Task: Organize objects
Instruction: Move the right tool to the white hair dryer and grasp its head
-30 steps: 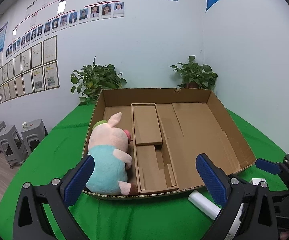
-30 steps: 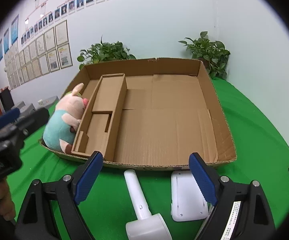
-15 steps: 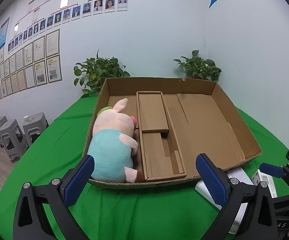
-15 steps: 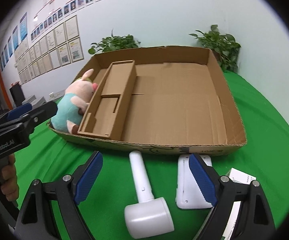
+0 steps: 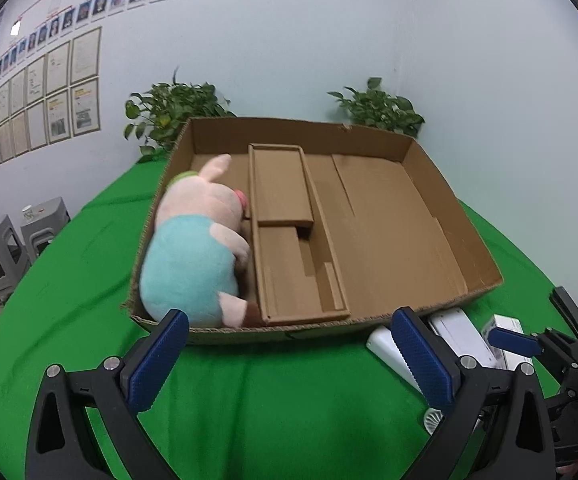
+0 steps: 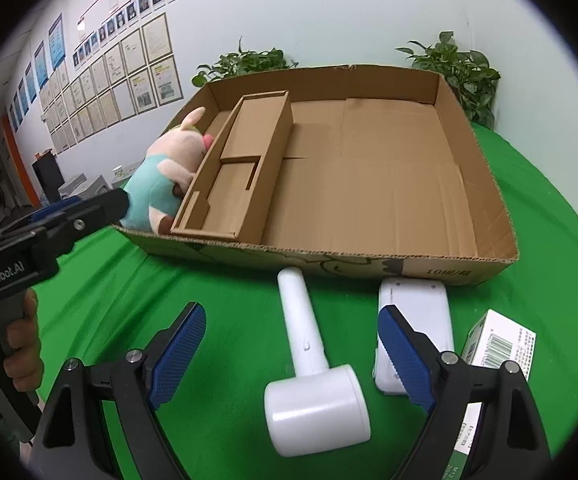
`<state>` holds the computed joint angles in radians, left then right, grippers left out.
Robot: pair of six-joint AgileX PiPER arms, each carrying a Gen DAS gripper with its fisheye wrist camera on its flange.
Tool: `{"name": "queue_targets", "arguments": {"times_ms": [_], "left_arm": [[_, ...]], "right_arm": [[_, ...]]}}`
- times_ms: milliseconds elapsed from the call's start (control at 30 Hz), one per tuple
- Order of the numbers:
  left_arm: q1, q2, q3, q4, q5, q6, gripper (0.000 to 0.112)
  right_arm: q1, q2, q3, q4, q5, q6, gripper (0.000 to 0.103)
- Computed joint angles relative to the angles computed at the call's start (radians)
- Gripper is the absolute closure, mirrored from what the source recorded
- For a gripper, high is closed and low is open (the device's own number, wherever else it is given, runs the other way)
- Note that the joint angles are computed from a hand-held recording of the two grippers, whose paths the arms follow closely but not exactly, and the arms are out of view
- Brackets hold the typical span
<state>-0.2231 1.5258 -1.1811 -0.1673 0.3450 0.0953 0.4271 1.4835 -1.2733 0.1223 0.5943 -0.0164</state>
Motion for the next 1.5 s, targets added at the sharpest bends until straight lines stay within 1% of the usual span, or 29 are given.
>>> {"name": "queue_targets", "arguments": {"times_ms": [67, 133, 300, 400, 433, 500, 567, 767, 800, 867, 900, 933, 1000, 1067, 1100, 1133, 1200, 1267, 1367, 1500], "left_arm": [[-0.017, 0.005, 0.001, 0.011, 0.002, 0.003, 0.01], [-0.023, 0.013, -0.004, -0.019, 0.011, 0.034, 0.01], [-0.007, 0.041, -0.026, -0.19, 0.07, 0.196, 0.01], [0.015, 0.068, -0.045, -0.298, 0.128, 0.281, 0.01], [0.022, 0.078, -0.051, -0.327, 0.145, 0.302, 0.01], [0.029, 0.086, -0.049, -0.361, 0.161, 0.325, 0.01], [0.036, 0.093, -0.044, -0.415, 0.176, 0.363, 0.01], [0.039, 0.106, -0.035, -0.492, 0.209, 0.413, 0.01], [0.038, 0.105, -0.03, -0.501, 0.21, 0.424, 0.01], [0.039, 0.104, -0.023, -0.511, 0.216, 0.435, 0.01], [0.039, 0.103, -0.021, -0.511, 0.217, 0.434, 0.01], [0.036, 0.102, -0.019, -0.494, 0.214, 0.418, 0.01], [0.033, 0.098, -0.017, -0.463, 0.205, 0.389, 0.01], [0.046, 0.102, -0.021, -0.487, 0.221, 0.405, 0.01], [0.054, 0.107, -0.026, -0.509, 0.236, 0.418, 0.01], [0.067, 0.12, -0.039, -0.543, 0.264, 0.443, 0.01], [0.085, 0.145, -0.062, -0.604, 0.314, 0.479, 0.01], [0.104, 0.19, -0.103, -0.666, 0.381, 0.504, 0.01], [0.109, 0.279, -0.199, -0.693, 0.484, 0.487, 0.01], [0.096, 0.376, -0.306, -0.677, 0.57, 0.429, 0.012]], "right_arm": [[-0.003, 0.003, 0.0, 0.02, 0.012, -0.022, 0.015], [-0.006, 0.003, 0.003, 0.05, 0.023, -0.059, 0.015], [-0.002, 0.006, 0.007, 0.057, 0.063, -0.097, 0.015], [-0.011, 0.003, 0.017, 0.089, 0.083, -0.141, 0.015], [-0.015, 0.009, 0.014, 0.097, 0.102, -0.154, 0.015], [-0.01, 0.008, 0.022, 0.063, 0.107, -0.144, 0.015], [-0.016, 0.005, 0.029, 0.075, 0.121, -0.16, 0.015], [0.012, -0.027, 0.066, 0.0, 0.101, -0.111, 0.015], [0.022, -0.028, 0.069, -0.027, 0.096, -0.09, 0.016], [0.039, -0.034, 0.076, -0.071, 0.086, -0.046, 0.024], [0.042, -0.035, 0.074, -0.069, 0.089, -0.045, 0.032], [0.042, -0.034, 0.071, -0.051, 0.094, -0.055, 0.035], [0.045, -0.036, 0.069, 0.01, 0.103, -0.102, 0.035], [0.041, -0.035, 0.066, 0.101, 0.118, -0.176, 0.033], [0.032, -0.034, 0.064, 0.161, 0.129, -0.223, 0.032], [0.031, -0.034, 0.065, 0.187, 0.129, -0.236, 0.028], [0.046, -0.036, 0.071, 0.136, 0.109, -0.165, 0.019], [0.046, -0.028, 0.065, 0.099, 0.112, -0.118, 0.019], [0.033, -0.027, 0.073, 0.103, 0.105, -0.091, 0.018], [0.051, -0.035, 0.088, 0.039, 0.08, -0.004, 0.018]]}}
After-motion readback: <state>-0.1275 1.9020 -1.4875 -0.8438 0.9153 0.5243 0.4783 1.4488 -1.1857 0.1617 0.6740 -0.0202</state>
